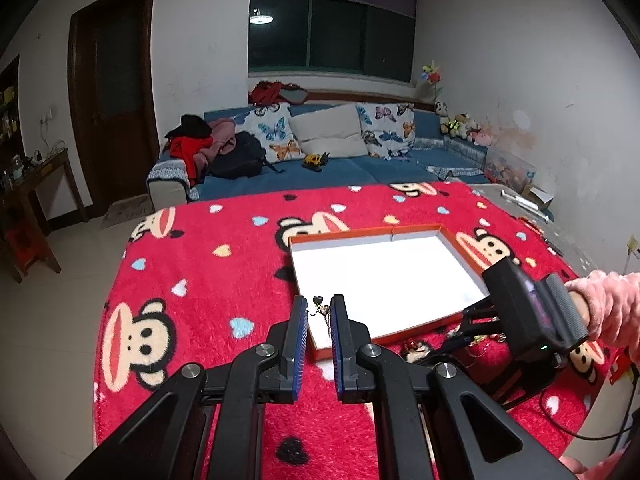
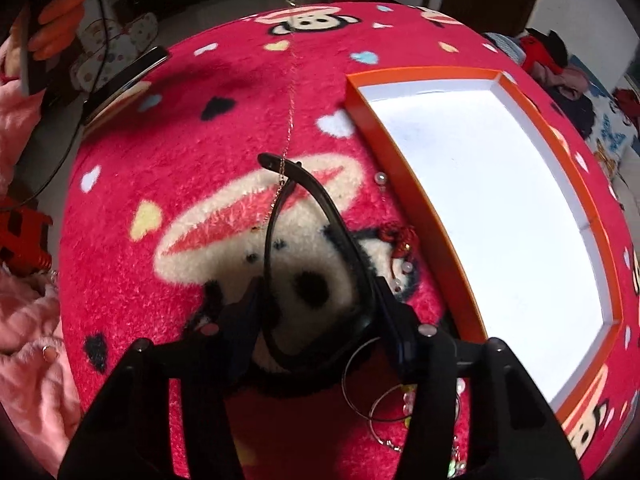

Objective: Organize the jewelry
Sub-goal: 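Lift the necklace with the left tool while the right tool carries the watch band over the tray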

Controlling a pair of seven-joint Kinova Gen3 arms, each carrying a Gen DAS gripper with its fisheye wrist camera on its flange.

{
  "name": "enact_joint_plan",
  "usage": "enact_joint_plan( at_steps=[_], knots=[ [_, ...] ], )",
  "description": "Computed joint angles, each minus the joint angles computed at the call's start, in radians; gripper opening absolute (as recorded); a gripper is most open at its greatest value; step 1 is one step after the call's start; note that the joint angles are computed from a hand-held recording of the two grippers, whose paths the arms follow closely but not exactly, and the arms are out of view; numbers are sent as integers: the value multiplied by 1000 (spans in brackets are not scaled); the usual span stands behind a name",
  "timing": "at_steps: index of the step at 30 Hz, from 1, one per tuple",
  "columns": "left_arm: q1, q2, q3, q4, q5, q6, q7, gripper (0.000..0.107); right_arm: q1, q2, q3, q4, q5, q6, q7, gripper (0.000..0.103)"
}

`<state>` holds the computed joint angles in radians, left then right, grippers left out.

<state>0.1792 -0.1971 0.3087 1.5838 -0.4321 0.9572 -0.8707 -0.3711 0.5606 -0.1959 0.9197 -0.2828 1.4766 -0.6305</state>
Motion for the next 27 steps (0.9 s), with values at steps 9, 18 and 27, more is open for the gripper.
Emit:
enact_joint_plan(
  at_steps=[9, 18, 27],
  knots=[
    [-8, -46, 93, -76, -86, 69, 19, 12, -20, -42, 16, 66, 23, -70, -100, 47],
    [-10, -10, 119, -181, -115, 116, -14, 12, 12, -73, 11, 65, -7, -68, -169, 46],
    [60, 98, 31, -302, -85, 99, -101, 12, 85, -47, 22, -52, -79, -38, -260, 46]
  ],
)
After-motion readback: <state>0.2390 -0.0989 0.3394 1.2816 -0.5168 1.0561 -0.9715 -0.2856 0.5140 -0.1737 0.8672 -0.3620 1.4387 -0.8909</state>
